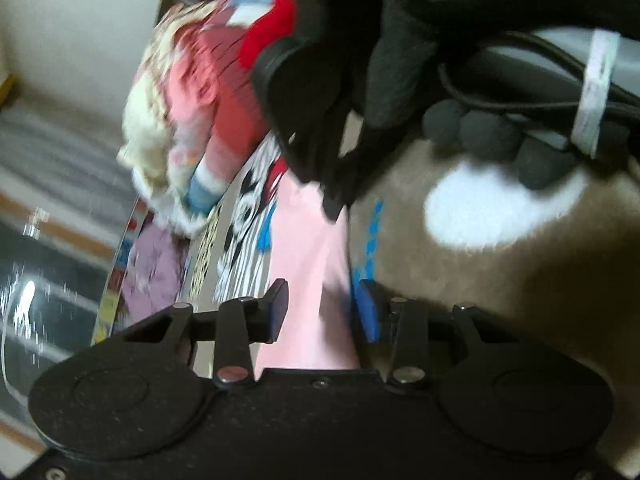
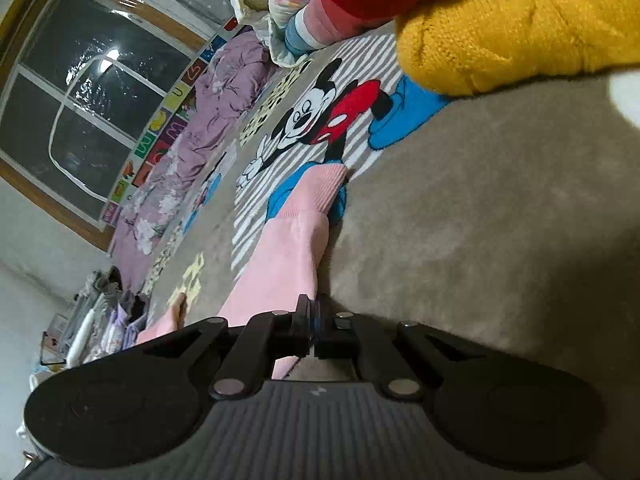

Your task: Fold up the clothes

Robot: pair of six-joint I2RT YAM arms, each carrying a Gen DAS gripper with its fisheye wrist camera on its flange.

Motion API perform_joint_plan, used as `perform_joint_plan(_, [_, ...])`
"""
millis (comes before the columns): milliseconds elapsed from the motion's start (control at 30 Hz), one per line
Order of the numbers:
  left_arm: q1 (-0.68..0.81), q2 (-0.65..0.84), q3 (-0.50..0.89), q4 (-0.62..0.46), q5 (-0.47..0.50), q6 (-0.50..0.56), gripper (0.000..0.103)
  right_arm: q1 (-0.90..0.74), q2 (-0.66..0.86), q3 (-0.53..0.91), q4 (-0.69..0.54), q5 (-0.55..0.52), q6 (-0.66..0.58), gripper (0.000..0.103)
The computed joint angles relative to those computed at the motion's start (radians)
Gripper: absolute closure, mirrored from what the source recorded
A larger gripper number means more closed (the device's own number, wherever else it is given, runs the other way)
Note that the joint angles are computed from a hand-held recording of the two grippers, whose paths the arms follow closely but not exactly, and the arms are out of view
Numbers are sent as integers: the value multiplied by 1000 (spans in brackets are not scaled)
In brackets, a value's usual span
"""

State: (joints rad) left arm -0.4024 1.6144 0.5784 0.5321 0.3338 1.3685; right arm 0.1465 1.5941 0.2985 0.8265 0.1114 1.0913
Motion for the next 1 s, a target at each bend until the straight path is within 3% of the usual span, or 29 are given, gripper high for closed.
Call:
perform_joint_plan(100, [-7,6,85,-167,-5,11,74,-26,26,-20,70,-45,7,103])
perform_joint_plan(200, [17,-25,174,-403,6,-25,81,-50,49,-34,124,-92,9,103])
perform_joint_plan(433, [150,-121,182,-615,88,145,81,-56,58,-48,162,-108,-3,103])
perform_joint_plan(467, [152,-138,182,-629,91,141,80,-56,59,-50,168,-108,-2,103])
perform_joint_plan(567, [124,-156,141,-522,114,66,79,-55,62,-59,185,-107,2,103])
perform_joint_plan(667, [76,-70,210,-498,136,-5,79,-61,72,-70,216,-121,8,103])
perform_joint_plan(800, [49,73,346,-575,161,-83,79,-78,94,-88,273,-155,16,103])
perform_joint_plan(1000, [128,77,408,-794,210,-95,80,-84,105,-96,298,-174,8,103])
